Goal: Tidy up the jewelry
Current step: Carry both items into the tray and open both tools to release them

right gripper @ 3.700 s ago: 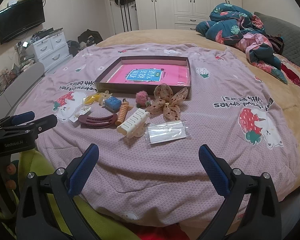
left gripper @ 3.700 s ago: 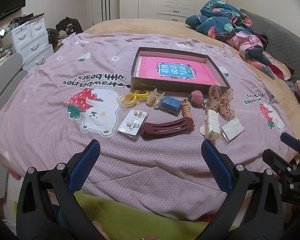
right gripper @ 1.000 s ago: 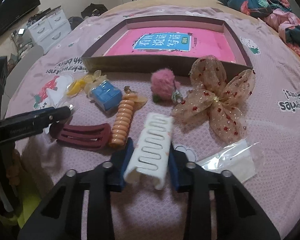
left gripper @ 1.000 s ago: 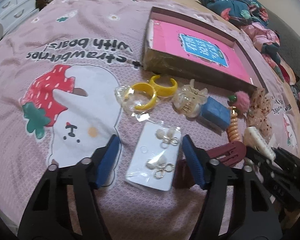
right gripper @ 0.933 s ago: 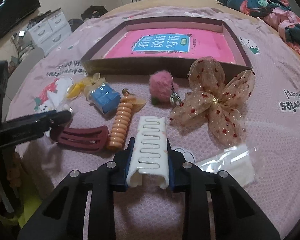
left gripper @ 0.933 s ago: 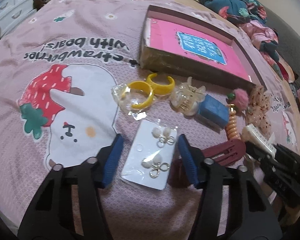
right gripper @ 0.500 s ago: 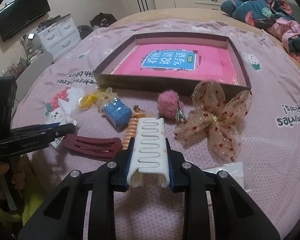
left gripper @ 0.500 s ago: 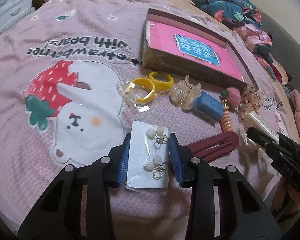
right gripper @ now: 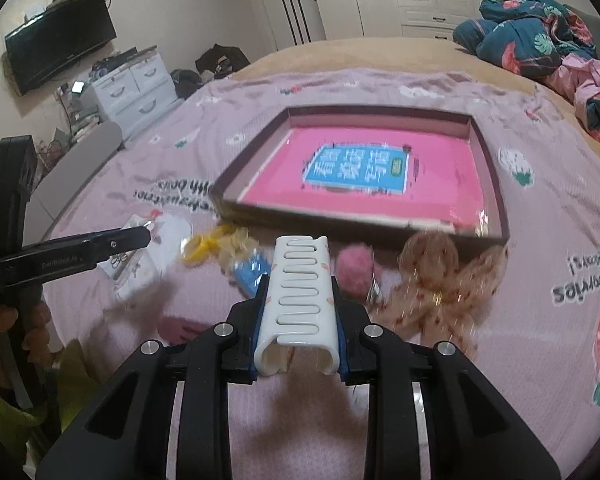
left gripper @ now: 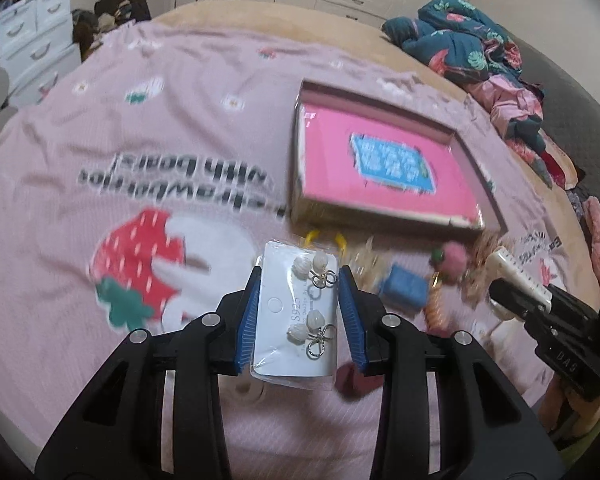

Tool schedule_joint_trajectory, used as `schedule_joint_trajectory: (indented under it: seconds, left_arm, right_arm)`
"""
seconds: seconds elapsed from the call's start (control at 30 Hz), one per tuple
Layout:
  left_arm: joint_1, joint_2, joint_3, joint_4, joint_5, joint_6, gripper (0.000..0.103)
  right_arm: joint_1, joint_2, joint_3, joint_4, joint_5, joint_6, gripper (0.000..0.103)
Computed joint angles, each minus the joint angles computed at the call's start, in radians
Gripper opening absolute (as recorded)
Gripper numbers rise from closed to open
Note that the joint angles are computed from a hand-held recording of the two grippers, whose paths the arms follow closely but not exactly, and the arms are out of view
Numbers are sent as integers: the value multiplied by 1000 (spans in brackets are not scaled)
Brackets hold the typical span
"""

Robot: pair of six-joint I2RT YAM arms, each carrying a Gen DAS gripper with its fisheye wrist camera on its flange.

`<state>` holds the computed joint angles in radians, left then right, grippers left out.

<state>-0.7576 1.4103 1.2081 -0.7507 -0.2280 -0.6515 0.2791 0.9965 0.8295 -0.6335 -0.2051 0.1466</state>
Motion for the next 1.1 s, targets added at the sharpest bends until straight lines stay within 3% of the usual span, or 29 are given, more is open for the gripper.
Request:
schedule_joint_trajectory:
  seconds: [0.63,1.1]
  left_arm:
    - [48,435,445,35,56,116,29]
    - [104,638,602,13,113,158,29]
  right_arm:
    - [-290,274,195,117,-41,-114,26]
    - [-322,502,270,172,4,-109,26]
